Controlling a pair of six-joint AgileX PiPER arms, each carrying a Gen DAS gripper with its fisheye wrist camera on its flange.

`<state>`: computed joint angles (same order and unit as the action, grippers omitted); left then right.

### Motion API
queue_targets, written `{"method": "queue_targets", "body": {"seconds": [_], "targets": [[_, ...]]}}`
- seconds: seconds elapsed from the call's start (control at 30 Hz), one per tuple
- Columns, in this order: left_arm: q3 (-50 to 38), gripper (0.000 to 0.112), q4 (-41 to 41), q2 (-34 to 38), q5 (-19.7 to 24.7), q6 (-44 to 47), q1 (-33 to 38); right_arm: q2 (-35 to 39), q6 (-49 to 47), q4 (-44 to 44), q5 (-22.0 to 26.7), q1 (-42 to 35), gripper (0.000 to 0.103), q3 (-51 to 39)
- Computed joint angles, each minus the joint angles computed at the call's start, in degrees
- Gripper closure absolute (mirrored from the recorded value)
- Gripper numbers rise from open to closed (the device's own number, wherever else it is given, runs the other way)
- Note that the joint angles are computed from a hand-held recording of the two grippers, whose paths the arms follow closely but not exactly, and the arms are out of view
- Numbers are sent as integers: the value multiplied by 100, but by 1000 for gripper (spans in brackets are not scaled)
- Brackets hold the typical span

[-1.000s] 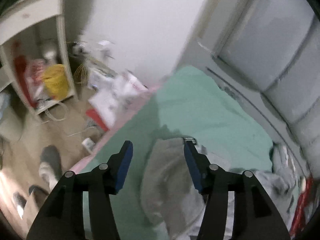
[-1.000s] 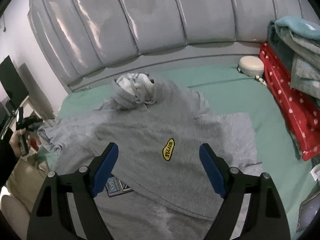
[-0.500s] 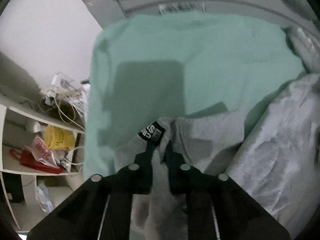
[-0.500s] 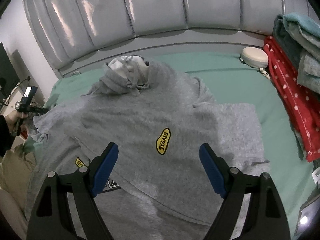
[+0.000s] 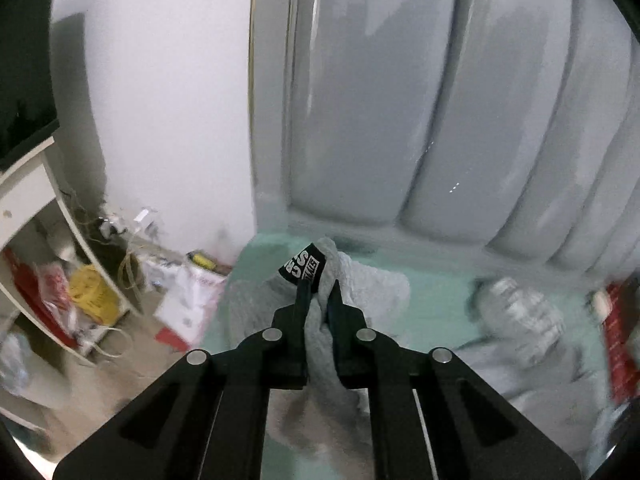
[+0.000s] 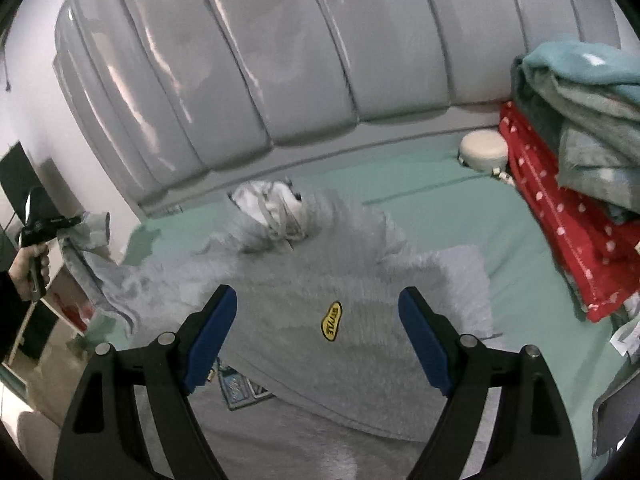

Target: Fold large clothes

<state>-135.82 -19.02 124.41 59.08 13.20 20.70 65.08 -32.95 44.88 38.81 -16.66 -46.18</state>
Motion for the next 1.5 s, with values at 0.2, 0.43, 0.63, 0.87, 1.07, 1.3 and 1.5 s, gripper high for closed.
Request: {"method": "queue_targets", "body": {"seconds": [0.2, 0.43, 0.63, 0.87, 1.07, 1.3, 1.5], "targets": [[1674, 104, -1240, -1212, -434, 606, -285, -424, -444, 531, 640, -734, 20, 74], [2949, 104, -2068, -1979, -573, 1143, -1258, -592, -1210, 1292, 1704, -2160, 20, 169], [3601, 104, -2290, -1843, -930, 1206, -2482, -253, -1660, 1782, 2314, -3149, 20, 203], [3717, 102, -2161, -1013, -704, 972, -3568, 150, -1716, 1744, 2301, -3284, 20, 195], [5131, 59, -1813, -1762, -1209, 1509, -3688, 392, -1483, 1434, 1852, -2764, 20, 281], [6460, 58, -1931, -2811, -1861, 2434, -2211, 755, -1307, 1294, 692, -1161, 20, 523], [7279, 58, -3142, -2670, -2524, 3309, -806, 1665, -1585, 1555, -540, 480, 30, 563]]}}
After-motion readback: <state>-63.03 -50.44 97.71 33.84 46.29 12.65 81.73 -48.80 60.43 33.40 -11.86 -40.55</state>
